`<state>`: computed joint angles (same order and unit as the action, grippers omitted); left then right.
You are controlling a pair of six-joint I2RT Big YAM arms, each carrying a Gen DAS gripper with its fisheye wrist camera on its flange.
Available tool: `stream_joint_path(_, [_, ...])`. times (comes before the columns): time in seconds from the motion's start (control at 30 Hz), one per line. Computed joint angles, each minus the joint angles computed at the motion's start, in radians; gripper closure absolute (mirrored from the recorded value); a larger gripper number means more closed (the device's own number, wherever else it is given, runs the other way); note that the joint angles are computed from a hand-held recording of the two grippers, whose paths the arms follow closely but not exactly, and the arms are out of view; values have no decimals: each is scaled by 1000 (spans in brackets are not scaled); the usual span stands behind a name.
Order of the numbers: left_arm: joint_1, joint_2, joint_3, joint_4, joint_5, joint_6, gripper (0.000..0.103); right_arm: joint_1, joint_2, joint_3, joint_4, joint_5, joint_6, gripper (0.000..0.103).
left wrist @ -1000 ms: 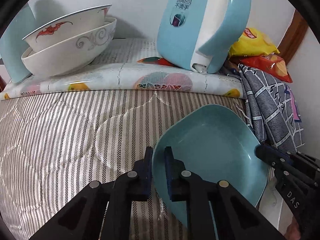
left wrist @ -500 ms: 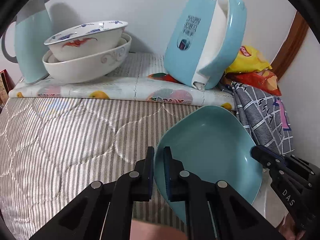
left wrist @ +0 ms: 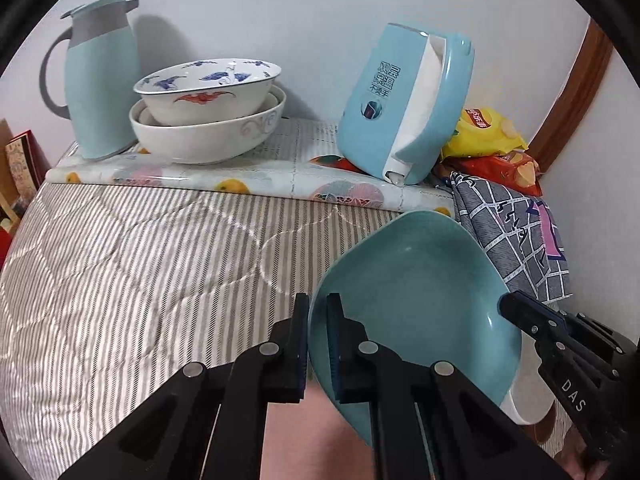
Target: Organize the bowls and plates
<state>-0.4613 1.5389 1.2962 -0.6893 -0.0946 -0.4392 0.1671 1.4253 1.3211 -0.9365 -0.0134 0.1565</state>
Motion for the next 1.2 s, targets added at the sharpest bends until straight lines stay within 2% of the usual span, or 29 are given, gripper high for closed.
stream_joint_path(0.77, [-3, -211, -178, -6, -38, -51, 94, 112, -145, -78, -16, 39, 58, 98])
stream_joint_path(1.2, [27, -274, -264, 14, -11, -75, 94, 162, -164, -109, -15, 50, 83, 98])
